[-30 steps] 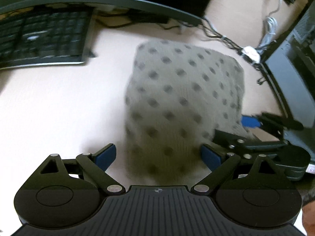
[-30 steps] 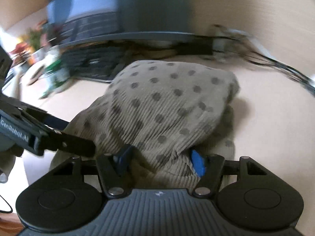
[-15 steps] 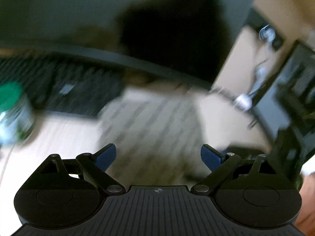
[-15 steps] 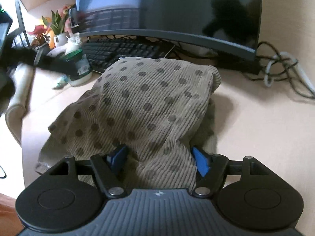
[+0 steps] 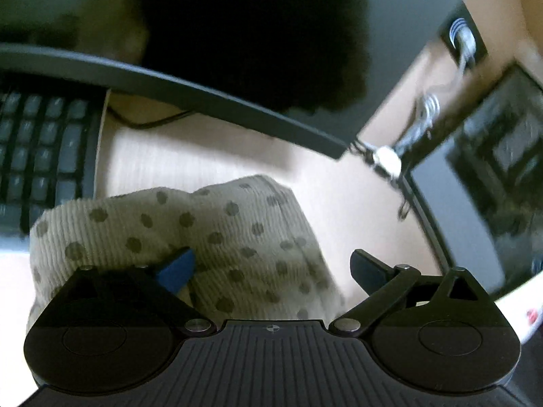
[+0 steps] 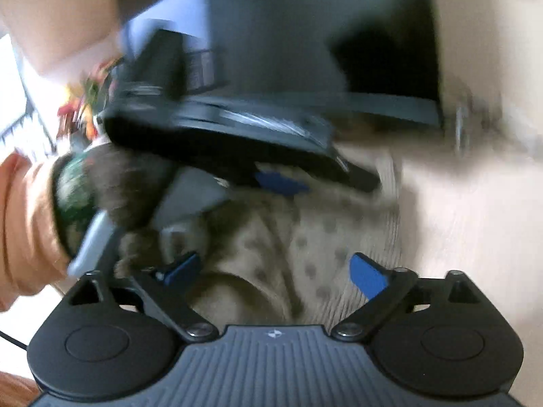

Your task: Fold clothes

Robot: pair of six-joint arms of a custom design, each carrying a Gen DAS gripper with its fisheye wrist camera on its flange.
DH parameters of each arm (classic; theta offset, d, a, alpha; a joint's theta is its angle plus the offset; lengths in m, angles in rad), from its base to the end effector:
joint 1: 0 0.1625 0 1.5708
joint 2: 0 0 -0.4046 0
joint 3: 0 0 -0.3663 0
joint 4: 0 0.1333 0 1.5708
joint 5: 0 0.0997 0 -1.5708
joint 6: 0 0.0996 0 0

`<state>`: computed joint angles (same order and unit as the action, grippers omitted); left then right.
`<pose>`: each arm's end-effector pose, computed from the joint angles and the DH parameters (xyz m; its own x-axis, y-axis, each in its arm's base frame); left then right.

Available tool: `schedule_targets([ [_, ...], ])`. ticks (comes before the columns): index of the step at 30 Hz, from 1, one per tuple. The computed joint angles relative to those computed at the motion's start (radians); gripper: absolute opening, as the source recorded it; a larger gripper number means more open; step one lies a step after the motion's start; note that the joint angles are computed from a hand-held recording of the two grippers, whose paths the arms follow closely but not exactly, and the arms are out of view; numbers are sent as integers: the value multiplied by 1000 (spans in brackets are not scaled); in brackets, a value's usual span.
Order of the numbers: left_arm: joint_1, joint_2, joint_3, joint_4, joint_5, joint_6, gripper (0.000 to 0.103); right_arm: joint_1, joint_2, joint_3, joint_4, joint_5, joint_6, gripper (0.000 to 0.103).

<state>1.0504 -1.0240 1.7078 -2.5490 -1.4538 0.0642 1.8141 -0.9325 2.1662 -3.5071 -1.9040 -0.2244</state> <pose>-0.1818 -0.6086 0.2110 -0.8462 0.5168 -0.1301 0.5312 0.7988 -0.2824 0.2180 -0.4602 0.1344 -0.9029 -0.1868 0.3871 -0.3947 0.7171 -0.5745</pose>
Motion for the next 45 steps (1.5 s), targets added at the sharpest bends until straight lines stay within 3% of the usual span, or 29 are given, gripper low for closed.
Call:
schedule_targets([
  [2,-7,-21,21,-8,2,8,100,15,17,-6,21,-91,-20,95],
  [4,-14,-61,54,-33,-23,-20,100,39,52,-6,-24,-178,-150,95],
  [8,-34,-180,167,-79,21,-27,100,62,34,17,-29,-222,-194,95],
  [9,-40,-211,195,-87,41,-26,100,67,18,26,-23,-223,-194,95],
  [12,-66,-280,275,-105,188,-14,100,70,-74,89,-38,-177,-199,97],
  [15,-76,-322,315,-77,291,-83,100,75,-114,94,-102,-183,-184,100],
  [20,-86,-317,316,12,406,-134,100,73,40,-43,-170,-271,-238,100],
  [22,-88,-311,314,44,433,-135,101,71,132,-123,-170,-355,-310,100],
  [25,-82,-310,309,78,436,-115,101,63,229,-197,-273,-471,-456,102],
  [28,-79,-324,316,79,429,-108,100,94,222,-201,-317,-557,-457,102],
  [32,-74,-384,333,37,286,-35,100,141,126,-69,-300,-488,-351,103],
  [34,-84,-391,341,41,256,34,100,155,140,-46,-284,-512,-322,103],
  [35,-95,-389,350,48,271,64,100,161,152,-37,-273,-529,-308,103],
  [39,-154,-372,422,61,440,162,100,171,198,-22,-258,-578,-255,103],
  [43,-150,-409,435,141,406,199,100,185,173,-27,-226,-606,-242,103],
  [45,-131,-431,418,144,342,193,100,191,147,-32,-226,-599,-216,103],
])
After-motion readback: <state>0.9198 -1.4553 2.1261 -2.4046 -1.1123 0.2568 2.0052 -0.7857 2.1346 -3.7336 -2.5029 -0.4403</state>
